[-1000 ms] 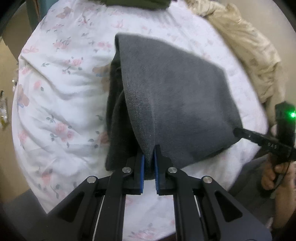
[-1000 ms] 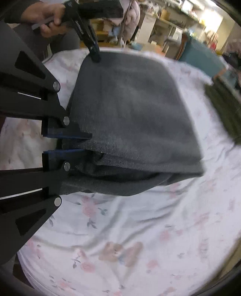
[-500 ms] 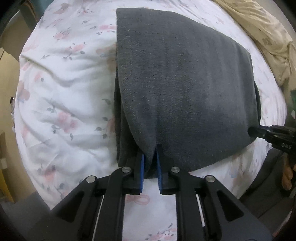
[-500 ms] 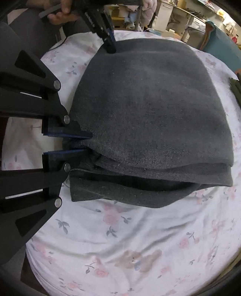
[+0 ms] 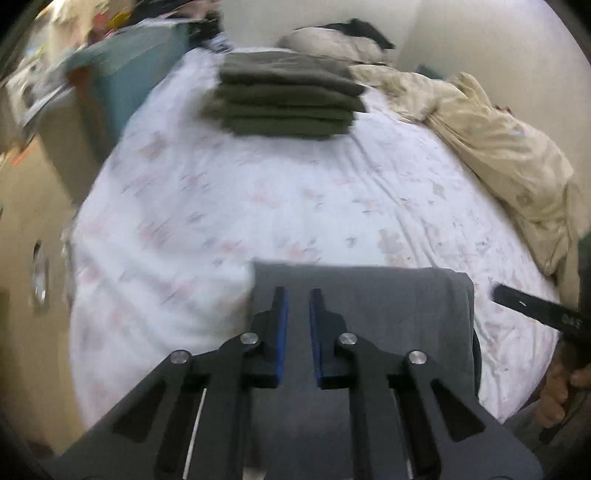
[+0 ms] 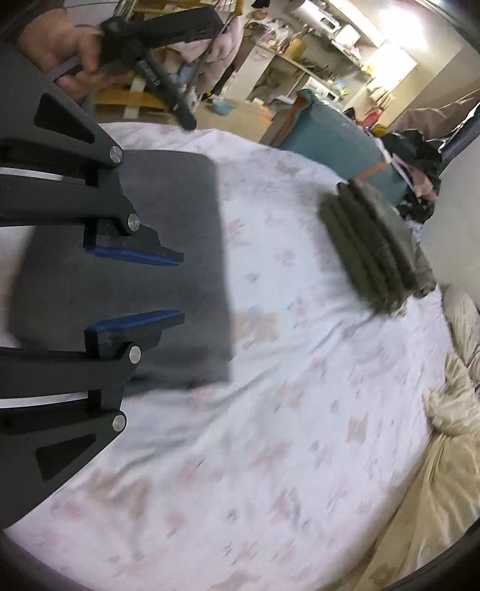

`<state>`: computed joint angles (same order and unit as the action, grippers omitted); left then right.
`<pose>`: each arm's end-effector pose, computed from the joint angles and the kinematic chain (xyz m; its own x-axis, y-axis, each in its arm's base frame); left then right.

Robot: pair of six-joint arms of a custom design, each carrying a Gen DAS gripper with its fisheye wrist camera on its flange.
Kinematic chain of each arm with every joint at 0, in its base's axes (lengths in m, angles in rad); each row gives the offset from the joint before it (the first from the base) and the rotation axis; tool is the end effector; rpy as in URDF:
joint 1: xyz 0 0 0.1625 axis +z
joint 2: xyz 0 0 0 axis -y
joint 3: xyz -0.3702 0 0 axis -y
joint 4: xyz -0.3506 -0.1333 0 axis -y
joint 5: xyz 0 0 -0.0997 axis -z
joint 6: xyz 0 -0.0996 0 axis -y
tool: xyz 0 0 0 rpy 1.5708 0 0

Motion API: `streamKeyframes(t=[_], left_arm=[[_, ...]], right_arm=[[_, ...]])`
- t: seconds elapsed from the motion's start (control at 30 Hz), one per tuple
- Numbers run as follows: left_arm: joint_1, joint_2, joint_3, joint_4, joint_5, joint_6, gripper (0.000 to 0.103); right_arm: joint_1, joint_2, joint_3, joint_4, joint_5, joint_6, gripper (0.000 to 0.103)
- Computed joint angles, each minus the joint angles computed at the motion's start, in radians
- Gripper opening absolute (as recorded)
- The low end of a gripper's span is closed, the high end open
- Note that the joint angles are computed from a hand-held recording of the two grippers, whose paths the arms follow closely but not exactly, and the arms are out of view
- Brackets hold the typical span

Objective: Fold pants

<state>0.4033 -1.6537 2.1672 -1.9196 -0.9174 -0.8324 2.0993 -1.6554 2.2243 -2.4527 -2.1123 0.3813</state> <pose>-0.2551 -0.3196 0.2648 -0.8191 0.2316 -0.5249 0.4481 0.8296 -0.3331 0.2650 -0.2913 0.2920 -0.9397 0.0319 0.3406 -0.1401 0.8724 -0.4683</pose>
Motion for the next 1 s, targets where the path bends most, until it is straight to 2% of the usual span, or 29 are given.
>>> streamKeyframes(t=[0.07,0.17,0.2,0.27,0.37,0.47,0.63,0.73,0.87,0.93,1.0], left_arm=[[0.012,0.059,0.027,-0.113,-0.027,0.067,0.007],[0.034,0.112,0.067,-0.237,0.021,0.095,0.006],[0.051,0.112,0.091,-0.308,0.01,0.101,0.006],[0.065,0.131,0.138,-0.383,0.024,0.112,0.005],[0.067,0.155,0.18,-0.428,0.056,0.157,0.005],[0.08,0.195,0.174,-0.451,0.071,0.153,0.005],[0.122,0.222,0.203,-0.539,0.067,0.186,0.005],[0.116,0.226,0.195,-0.515,0.073,0.187,0.005],[0.113,0.188,0.149,-0.442,0.045,0.121,0.003],[0.088,0.154,0.157,-0.45,0.081,0.101,0.003],[0.08,0.141,0.159,-0.436,0.118,0.081,0.003]], right_arm=[[-0.021,0.075,0.007,-0.093,0.006,-0.039,0.023],[-0.068,0.176,0.019,-0.209,0.035,-0.127,0.023],[-0.085,0.204,0.033,-0.272,0.062,-0.164,0.023],[-0.076,0.27,0.037,-0.348,0.022,-0.194,0.022],[-0.061,0.333,0.056,-0.433,-0.071,-0.254,0.009],[-0.07,0.368,0.068,-0.479,-0.101,-0.293,0.008],[-0.097,0.394,0.087,-0.536,-0.097,-0.333,0.007],[-0.077,0.425,0.086,-0.564,-0.141,-0.353,0.007],[-0.088,0.316,0.104,-0.51,-0.059,-0.277,0.007],[-0.073,0.272,0.122,-0.551,-0.096,-0.267,0.012],[-0.089,0.239,0.13,-0.564,-0.114,-0.244,0.007]])
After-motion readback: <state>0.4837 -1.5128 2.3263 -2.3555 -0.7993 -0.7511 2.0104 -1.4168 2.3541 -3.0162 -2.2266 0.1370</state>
